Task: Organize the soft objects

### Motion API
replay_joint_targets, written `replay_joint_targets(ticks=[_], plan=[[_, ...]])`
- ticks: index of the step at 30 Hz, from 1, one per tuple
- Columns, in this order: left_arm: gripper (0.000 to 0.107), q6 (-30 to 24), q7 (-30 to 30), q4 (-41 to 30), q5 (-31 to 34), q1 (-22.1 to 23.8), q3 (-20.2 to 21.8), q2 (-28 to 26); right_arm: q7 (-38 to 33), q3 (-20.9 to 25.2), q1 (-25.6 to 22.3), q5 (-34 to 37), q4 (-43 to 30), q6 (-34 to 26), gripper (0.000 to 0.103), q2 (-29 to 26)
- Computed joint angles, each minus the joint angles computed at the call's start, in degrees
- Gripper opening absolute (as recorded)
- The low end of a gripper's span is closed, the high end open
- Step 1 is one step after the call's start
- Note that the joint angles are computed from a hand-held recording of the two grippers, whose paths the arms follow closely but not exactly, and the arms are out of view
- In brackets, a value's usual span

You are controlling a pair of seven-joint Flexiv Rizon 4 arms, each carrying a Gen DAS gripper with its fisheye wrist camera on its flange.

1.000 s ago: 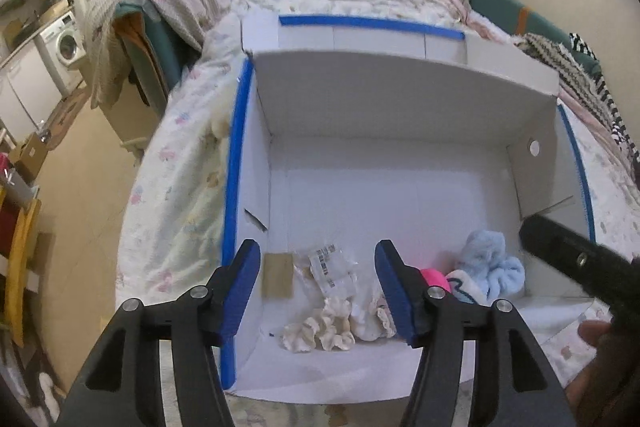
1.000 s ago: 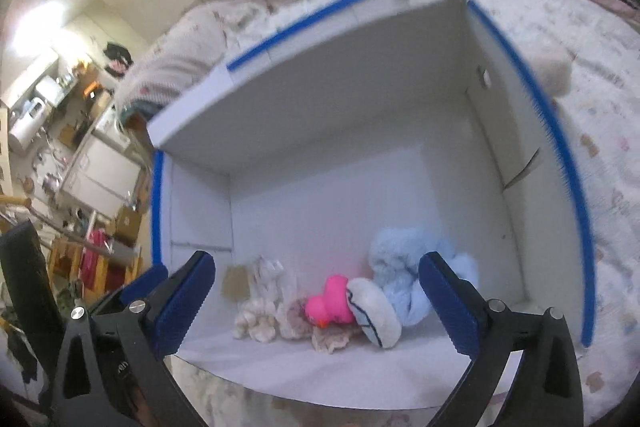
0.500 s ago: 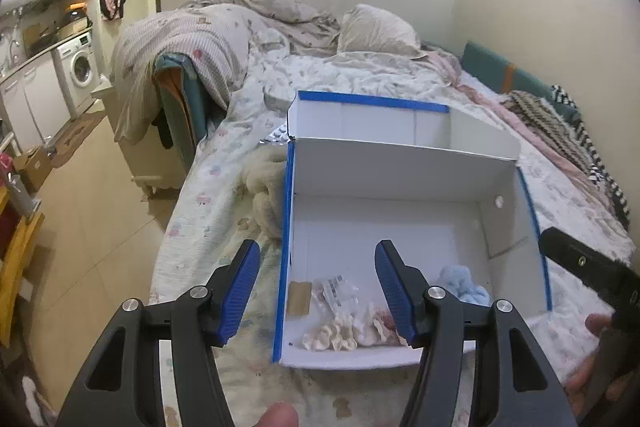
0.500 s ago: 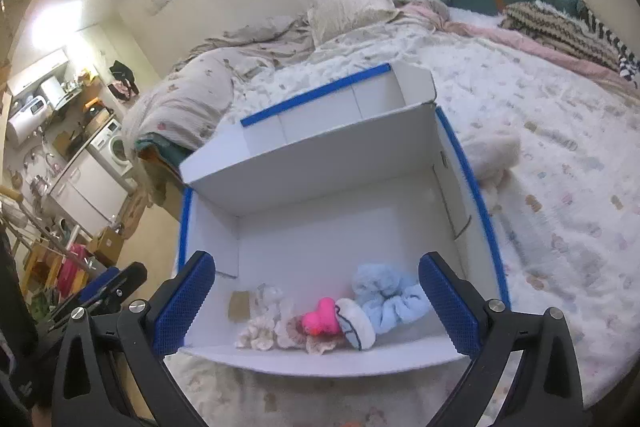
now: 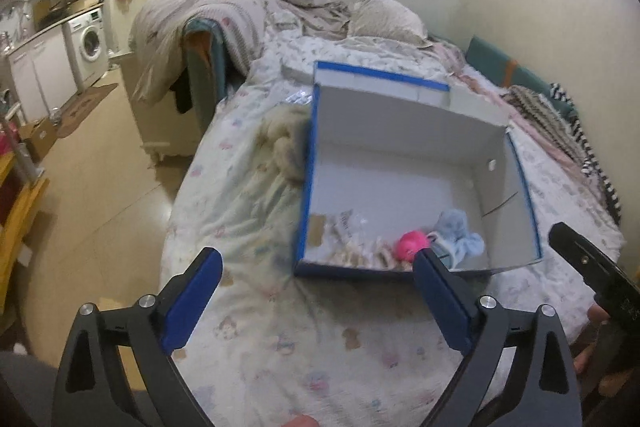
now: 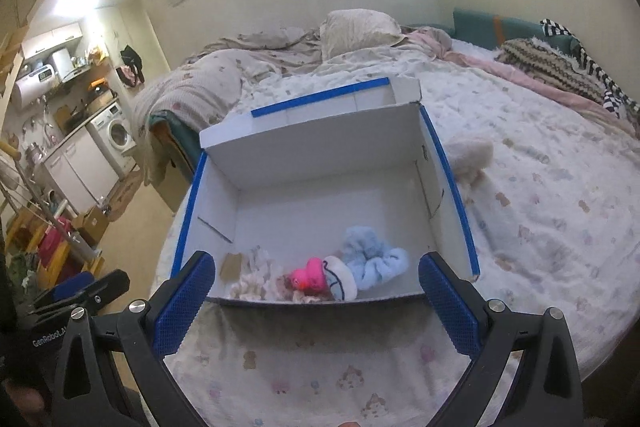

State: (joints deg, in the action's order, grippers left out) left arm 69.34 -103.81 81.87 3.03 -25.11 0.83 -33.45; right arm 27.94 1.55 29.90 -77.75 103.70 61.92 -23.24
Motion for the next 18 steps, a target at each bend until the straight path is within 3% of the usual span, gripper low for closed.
replay_joint_targets(ticks=[7, 18], plan=[[0.096, -1.58, -5.72, -2.53, 7.13, -4.17, 5.34, -1.31, -2.87, 0.07, 0.22, 2.57, -0.21, 0.03, 0.103, -1.68], [0.096, -1.6, -3.39, -2.83, 6.27, -2.14, 2.3, -2.17, -3.4, -0.53, 1.11, 4.73, 0.05, -0.88, 0.103, -1.5]])
